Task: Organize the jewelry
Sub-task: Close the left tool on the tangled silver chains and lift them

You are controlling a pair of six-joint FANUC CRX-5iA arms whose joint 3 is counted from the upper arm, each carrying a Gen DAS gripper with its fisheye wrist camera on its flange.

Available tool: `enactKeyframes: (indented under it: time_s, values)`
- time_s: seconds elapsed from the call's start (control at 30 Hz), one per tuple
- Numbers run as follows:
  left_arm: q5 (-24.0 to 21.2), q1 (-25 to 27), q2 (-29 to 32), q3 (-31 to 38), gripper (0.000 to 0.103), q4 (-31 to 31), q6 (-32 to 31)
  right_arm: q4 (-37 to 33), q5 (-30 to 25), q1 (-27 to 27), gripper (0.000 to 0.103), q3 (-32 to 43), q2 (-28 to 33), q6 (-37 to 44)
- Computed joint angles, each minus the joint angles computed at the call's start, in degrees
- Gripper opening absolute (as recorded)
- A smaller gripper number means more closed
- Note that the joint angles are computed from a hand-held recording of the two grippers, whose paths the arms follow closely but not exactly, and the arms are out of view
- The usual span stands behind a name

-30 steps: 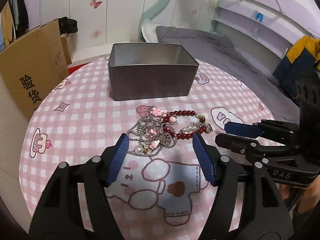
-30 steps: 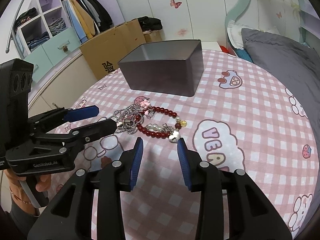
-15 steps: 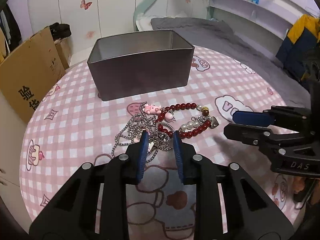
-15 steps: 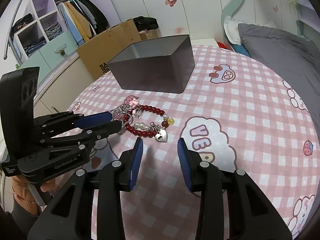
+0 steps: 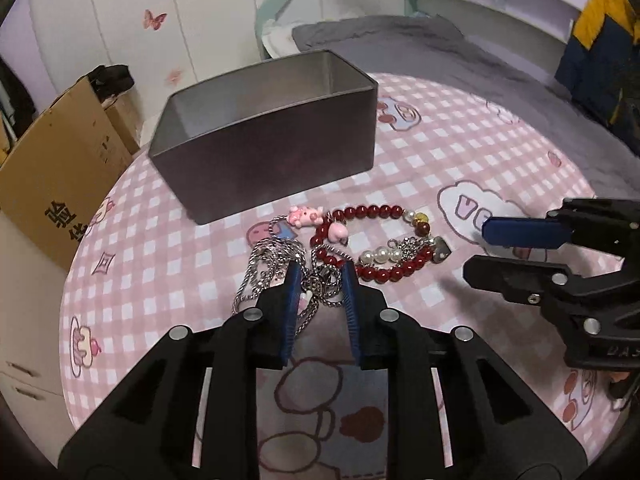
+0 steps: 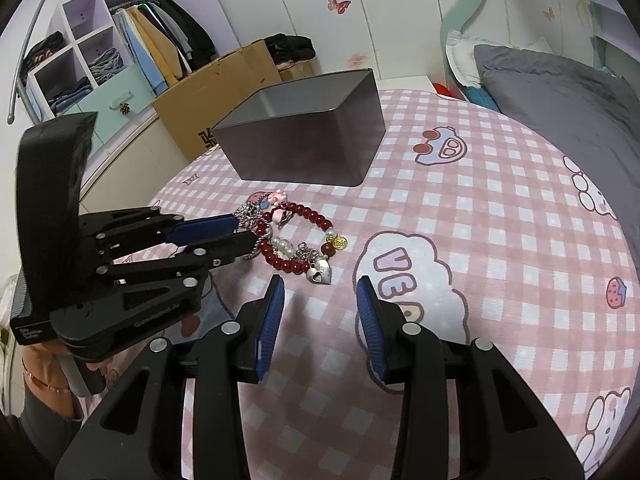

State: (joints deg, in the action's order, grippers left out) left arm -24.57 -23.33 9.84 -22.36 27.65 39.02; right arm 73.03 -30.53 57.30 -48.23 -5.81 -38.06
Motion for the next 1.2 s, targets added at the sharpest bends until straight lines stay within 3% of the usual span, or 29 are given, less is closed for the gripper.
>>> enactKeyframes:
  time_s: [0.1,0.23,0.33,0.47,0.67,0.77,0.97,1.2]
  values:
    - [-1.74,-0.32,0.64,2.3,0.021,-4.41,3.68,0.24,0.07,-0.1,0.036,-0.15,-0.08,-0.43]
    - [-0.59,-0.23,0.22,1.27,0.019,-3.29,2.5,0.23,0.32,-0.24,0.036,-0.19,-0.07,-0.43]
    - [0.09,0.4,-0.22,-0.67,0.018,2.16,-1.21,0.19,0.52,-0.3,0.036,-0.25,-0.13,-0.41]
    - [-1.35,1.69,-1.51,-4.46,0.018,16.41,-11.22,0.29,0.34,-0.26,0.036,-0.21,-0.09,-0.43]
    - [-8.27,4.62,-4.3,-8.47,0.018,34.97,-23.43,-0.12,-0.63,0.58,0.036,0.56,0.16,0.47]
    - [-12.36,6.49,-5.47,-9.68,0.018,41.07,-26.66,0.17,-0.68,0.74,0.036,1.46,0.64,1.45]
    - [-17.26,8.33,-7.2,-11.27,0.018,47.2,-29.58,1.53,1.39,0.18,0.036,5.08,3.76,5.05]
    - [-19.87,9.44,-8.76,-12.16,0.018,50.1,-32.12,4.14,4.06,-1.1,0.036,10.08,8.35,8.54]
